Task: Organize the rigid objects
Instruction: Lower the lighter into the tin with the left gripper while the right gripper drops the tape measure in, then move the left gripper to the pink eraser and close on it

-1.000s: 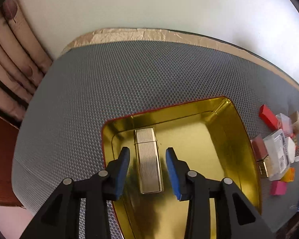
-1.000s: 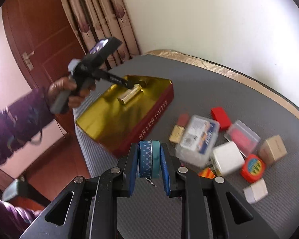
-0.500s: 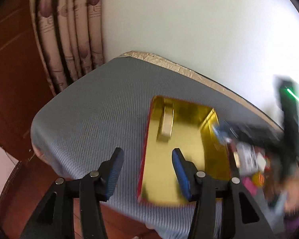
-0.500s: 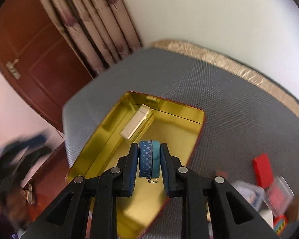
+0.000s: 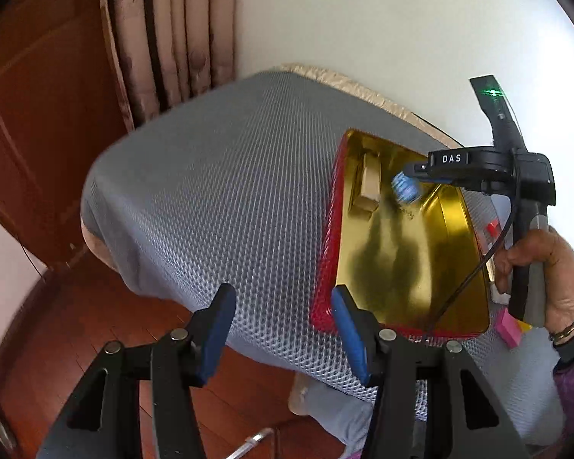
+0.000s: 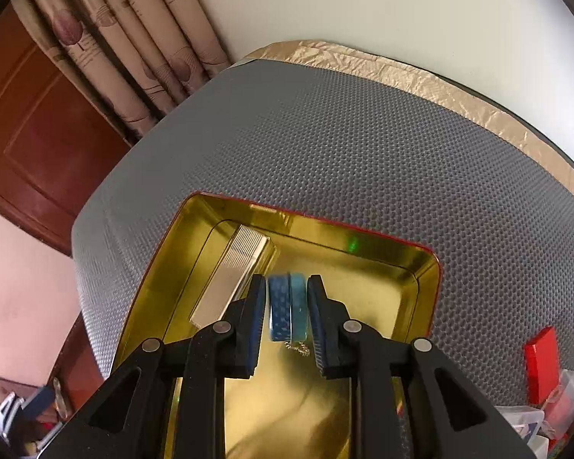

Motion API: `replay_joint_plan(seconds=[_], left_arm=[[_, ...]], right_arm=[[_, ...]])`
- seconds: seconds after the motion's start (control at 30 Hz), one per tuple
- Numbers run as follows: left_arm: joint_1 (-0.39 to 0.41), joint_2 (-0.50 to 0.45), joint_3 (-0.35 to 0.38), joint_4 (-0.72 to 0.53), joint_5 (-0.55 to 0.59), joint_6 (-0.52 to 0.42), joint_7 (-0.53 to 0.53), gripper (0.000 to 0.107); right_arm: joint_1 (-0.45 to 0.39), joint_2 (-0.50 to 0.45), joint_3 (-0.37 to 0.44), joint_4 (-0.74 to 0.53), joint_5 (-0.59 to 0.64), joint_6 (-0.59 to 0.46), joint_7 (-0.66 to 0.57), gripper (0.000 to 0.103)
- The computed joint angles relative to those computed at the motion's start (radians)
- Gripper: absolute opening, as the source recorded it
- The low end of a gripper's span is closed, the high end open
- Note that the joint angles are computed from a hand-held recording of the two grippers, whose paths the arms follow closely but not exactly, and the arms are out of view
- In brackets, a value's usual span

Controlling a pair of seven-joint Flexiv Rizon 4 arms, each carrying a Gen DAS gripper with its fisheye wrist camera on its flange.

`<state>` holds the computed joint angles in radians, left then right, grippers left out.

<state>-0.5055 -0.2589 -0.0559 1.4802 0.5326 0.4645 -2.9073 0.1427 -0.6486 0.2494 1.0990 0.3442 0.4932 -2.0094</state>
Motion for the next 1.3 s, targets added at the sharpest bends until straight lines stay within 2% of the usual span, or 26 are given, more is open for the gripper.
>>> replay_joint_plan(seconds=[0.13,0.2,0.27,0.3,0.33,0.37,0.43,0.47,0.53,0.6,0.7,0.8,0.9,0.97,1.07,1.13,1.23,1.3], left_arm=[[-0.003,-0.003,-0.002,-0.001,0.004,0.005,-0.008,0.053],[-0.012,-0.009,-0.006,-0.012,0.029,0.022,0.008,0.053],[-0.018,-0.026,-0.014,-0.036,0.041,0.044,0.058,0.053],[-0.020,-0.031,-0.014,-0.041,0.042,0.060,0.080,0.053],[-0.022,-0.041,-0.021,-0.047,0.041,0.097,0.123,0.053],[-0.023,-0.049,-0.023,-0.054,0.033,0.123,0.157,0.053],[-0.025,-0.075,-0.032,-0.072,0.006,0.182,0.243,0.053],[-0.029,-0.094,-0.038,-0.091,-0.012,0.204,0.295,0.053],[-0.035,-0.135,-0.050,-0.129,-0.054,0.238,0.392,0.053],[-0.030,-0.192,-0.078,-0.187,-0.125,0.262,0.507,0.053],[-0.025,-0.296,-0.112,-0.292,-0.225,0.300,0.628,0.054],[-0.021,-0.435,-0.138,-0.457,-0.344,0.222,0.711,0.055],[-0.005,-0.520,-0.154,-0.518,-0.478,0.240,0.688,0.055],[-0.019,-0.562,-0.123,-0.563,-0.534,0.223,0.610,0.055],[-0.029,-0.592,-0.085,-0.556,-0.620,0.281,0.484,0.055],[-0.044,-0.613,-0.047,-0.572,-0.653,0.299,0.403,0.055],[-0.061,-0.663,-0.008,-0.643,-0.676,0.273,0.277,0.055],[-0.073,-0.704,0.013,-0.722,-0.671,0.222,0.219,0.055]], right_arm=[[-0.031,0.031,0.020,0.038,0.061,0.074,-0.017,0.030],[-0.112,0.091,0.067,0.100,0.184,0.148,-0.100,0.032],[-0.198,0.177,0.092,0.196,0.310,0.220,-0.211,0.049],[-0.233,0.224,0.091,0.254,0.367,0.274,-0.269,0.065],[-0.272,0.276,0.087,0.323,0.430,0.344,-0.342,0.074],[-0.304,0.323,0.078,0.386,0.482,0.410,-0.415,0.077],[-0.341,0.391,0.039,0.502,0.535,0.559,-0.550,0.092],[-0.339,0.406,0.009,0.557,0.528,0.661,-0.600,0.095],[-0.332,0.397,-0.049,0.619,0.480,0.785,-0.652,0.097],[-0.295,0.362,-0.148,0.680,0.301,0.866,-0.531,0.097],[-0.364,0.318,-0.148,0.665,0.281,0.869,-0.508,0.097],[-0.447,0.286,-0.106,0.632,0.303,0.823,-0.490,0.097],[-0.537,0.282,-0.028,0.594,0.378,0.768,-0.542,0.097],[-0.544,0.272,-0.024,0.577,0.396,0.747,-0.556,0.097],[-0.570,0.279,-0.004,0.571,0.449,0.717,-0.621,0.097],[-0.579,0.293,-0.002,0.574,0.492,0.709,-0.671,0.097],[-0.580,0.303,-0.013,0.566,0.546,0.672,-0.726,0.097],[-0.574,0.308,-0.026,0.561,0.574,0.648,-0.747,0.097]])
